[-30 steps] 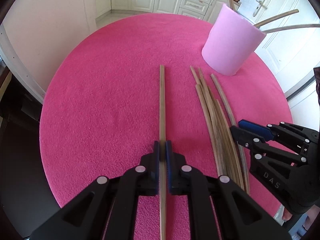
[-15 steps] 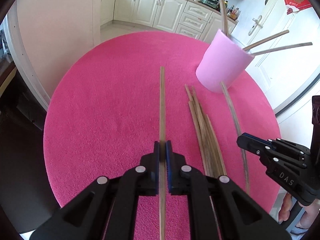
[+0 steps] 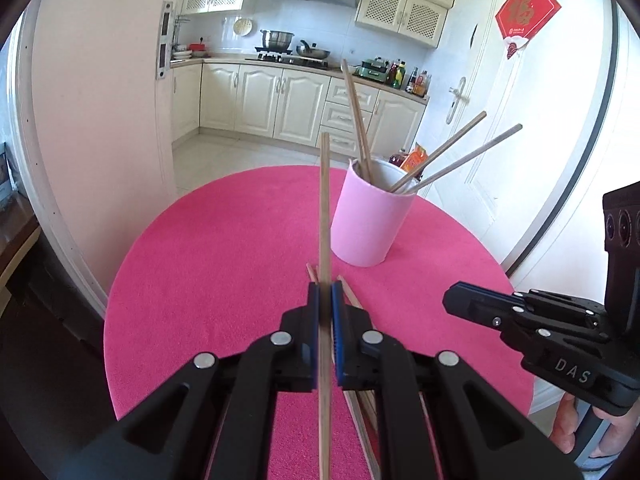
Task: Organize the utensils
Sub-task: 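Lift both held chopsticks upright and carry them over the pink cup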
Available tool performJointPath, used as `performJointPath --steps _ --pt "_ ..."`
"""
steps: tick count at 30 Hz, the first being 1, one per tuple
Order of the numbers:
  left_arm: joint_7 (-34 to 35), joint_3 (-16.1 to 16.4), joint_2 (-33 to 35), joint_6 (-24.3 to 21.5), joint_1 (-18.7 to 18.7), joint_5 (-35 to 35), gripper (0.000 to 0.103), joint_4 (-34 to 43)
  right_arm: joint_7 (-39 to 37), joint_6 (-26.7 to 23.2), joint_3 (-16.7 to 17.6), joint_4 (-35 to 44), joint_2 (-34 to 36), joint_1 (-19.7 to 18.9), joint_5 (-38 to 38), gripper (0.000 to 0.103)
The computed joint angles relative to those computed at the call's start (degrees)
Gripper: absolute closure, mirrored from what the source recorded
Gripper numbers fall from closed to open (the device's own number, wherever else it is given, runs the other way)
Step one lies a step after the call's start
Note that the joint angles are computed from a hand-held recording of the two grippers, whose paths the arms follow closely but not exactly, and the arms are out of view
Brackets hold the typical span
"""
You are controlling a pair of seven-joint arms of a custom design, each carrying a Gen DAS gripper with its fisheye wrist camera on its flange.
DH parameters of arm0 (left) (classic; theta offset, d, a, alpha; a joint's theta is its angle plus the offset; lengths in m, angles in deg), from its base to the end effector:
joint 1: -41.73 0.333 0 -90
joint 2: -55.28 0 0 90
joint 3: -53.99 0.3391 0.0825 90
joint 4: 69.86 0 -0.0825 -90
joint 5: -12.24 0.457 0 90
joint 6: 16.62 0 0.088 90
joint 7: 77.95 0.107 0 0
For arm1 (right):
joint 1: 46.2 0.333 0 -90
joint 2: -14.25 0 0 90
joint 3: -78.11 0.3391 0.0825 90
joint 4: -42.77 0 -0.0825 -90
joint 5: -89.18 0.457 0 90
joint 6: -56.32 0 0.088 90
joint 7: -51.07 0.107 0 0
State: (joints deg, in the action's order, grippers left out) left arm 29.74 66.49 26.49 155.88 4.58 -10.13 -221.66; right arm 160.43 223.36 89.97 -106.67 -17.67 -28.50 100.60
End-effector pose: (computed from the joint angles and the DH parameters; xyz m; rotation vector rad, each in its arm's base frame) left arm 0.4445 -0.1705 0.4744 -1.4917 2.1383 -1.1460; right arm 0.4155 0.2281 0.5185 -1.6519 1.6140 -0.3596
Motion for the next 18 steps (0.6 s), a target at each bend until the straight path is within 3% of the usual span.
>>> performJointPath --steps 3,10,18 --pt "-2.37 -2.50 1.08 -3.65 2.80 0.80 0.097 1.35 0.95 -2.86 0.66 1.42 1.53 -1.21 -0.93 0.097" --pt "-1.39 -4.98 3.01 -10.34 7.04 -3.29 0.097 3.54 5.26 -9.35 1.80 3.82 4.87 -2.60 -4.34 0.096" --pt "1.44 -7.45 4.26 -14.20 11.86 -7.57 0.097 4.60 6.18 -13.86 -0.39 6.26 8.57 -0.72 -5.21 0.096"
